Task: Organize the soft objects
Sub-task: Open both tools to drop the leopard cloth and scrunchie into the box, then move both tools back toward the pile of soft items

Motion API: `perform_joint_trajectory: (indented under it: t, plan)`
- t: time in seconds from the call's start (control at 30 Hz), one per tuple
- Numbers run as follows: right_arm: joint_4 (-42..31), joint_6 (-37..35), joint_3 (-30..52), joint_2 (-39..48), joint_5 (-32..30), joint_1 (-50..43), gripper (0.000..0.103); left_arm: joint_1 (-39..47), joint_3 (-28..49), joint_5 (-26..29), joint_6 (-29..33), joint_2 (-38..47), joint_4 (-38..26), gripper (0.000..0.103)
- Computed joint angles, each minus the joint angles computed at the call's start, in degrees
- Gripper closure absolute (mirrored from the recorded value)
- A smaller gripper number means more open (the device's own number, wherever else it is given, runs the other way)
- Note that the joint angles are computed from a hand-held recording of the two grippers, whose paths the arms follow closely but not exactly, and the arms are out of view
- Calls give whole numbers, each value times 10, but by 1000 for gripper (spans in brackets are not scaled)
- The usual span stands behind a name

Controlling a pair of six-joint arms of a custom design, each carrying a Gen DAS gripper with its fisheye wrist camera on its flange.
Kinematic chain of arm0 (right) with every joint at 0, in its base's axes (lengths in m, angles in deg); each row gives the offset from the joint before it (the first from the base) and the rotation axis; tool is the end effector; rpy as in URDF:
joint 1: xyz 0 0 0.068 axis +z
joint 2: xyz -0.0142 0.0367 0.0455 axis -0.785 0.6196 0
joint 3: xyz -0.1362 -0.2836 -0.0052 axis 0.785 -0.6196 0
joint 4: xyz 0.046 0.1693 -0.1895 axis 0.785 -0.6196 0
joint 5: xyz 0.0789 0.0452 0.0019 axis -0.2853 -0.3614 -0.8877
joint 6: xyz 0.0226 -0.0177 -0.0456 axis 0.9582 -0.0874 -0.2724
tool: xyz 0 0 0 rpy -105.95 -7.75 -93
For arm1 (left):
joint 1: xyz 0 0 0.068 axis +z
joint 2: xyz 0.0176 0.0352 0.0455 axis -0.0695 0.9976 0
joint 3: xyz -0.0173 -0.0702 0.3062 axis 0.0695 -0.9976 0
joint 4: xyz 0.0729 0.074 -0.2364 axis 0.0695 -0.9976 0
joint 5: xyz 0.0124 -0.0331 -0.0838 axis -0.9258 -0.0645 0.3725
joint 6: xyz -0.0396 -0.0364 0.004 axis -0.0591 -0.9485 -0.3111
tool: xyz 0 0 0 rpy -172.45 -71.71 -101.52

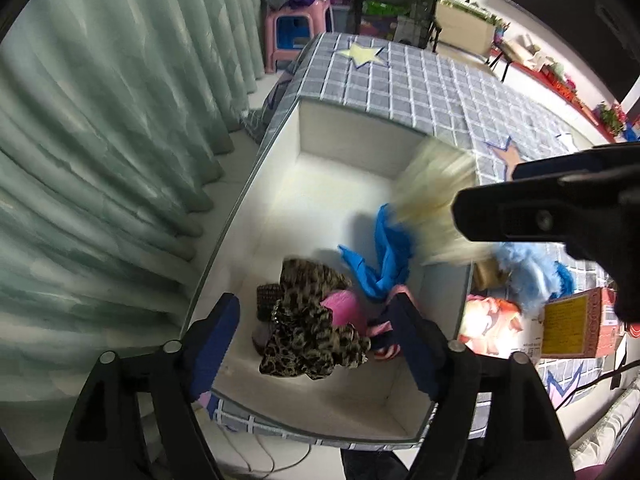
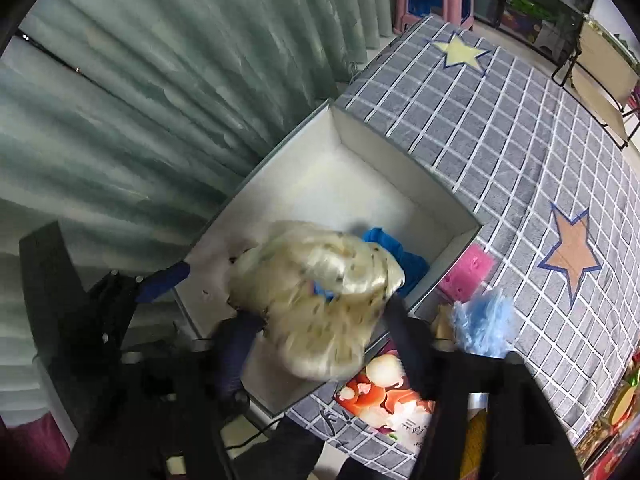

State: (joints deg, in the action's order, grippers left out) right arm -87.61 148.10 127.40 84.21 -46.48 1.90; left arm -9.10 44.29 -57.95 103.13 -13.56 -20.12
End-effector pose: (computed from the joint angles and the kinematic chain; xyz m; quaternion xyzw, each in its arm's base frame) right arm 0.1611 0.2110 0.2868 0.1736 0.9701 0.1123 0.1269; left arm 0.1966 -0.0254 0.2415 0.3812 0.9079 -0.0632 0.1624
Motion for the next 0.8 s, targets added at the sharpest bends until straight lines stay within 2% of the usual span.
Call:
perform_joint_trajectory:
  t: [0.03,0.1,0.13,0.2,0.23,0.27,0.33,0.4,0.6,0.8]
  plan:
    - [-1,-1,1,-1,1,-2,33,-1,1,-1,-2,-1,-1,13]
    - [-7,0,3,-5,0,-6,32,1,6,5,-6,5,-8,13]
    - [-9,2,3,-7,0,-7,21,5,9,11,-9,11,-12,13]
    - [-24,10,7,-5,-1,-10,8,9,14,15,-12,17,-14,13]
    - [-27,15,5,-8,-2,-11,2,7,14,13,-15,16,-11,13]
    - [-23,21,-3,-16,-5,-13,1,6,14,13,-16,15,-11,12]
    - [-10,36,-18,-36,-11,-15,1,6,22,20,-16,24,-25,12]
    - [-13,48,-24,-51,-15,-18,1,0,34,25,-23,36,-46,0]
    - [-42,93,-38,-110,-17,-14,1,-47,61,47,-40,29,-95,0]
    - [-105,204,-72,-222,-24,15,1,-159,80,57,-93,24,-123,0]
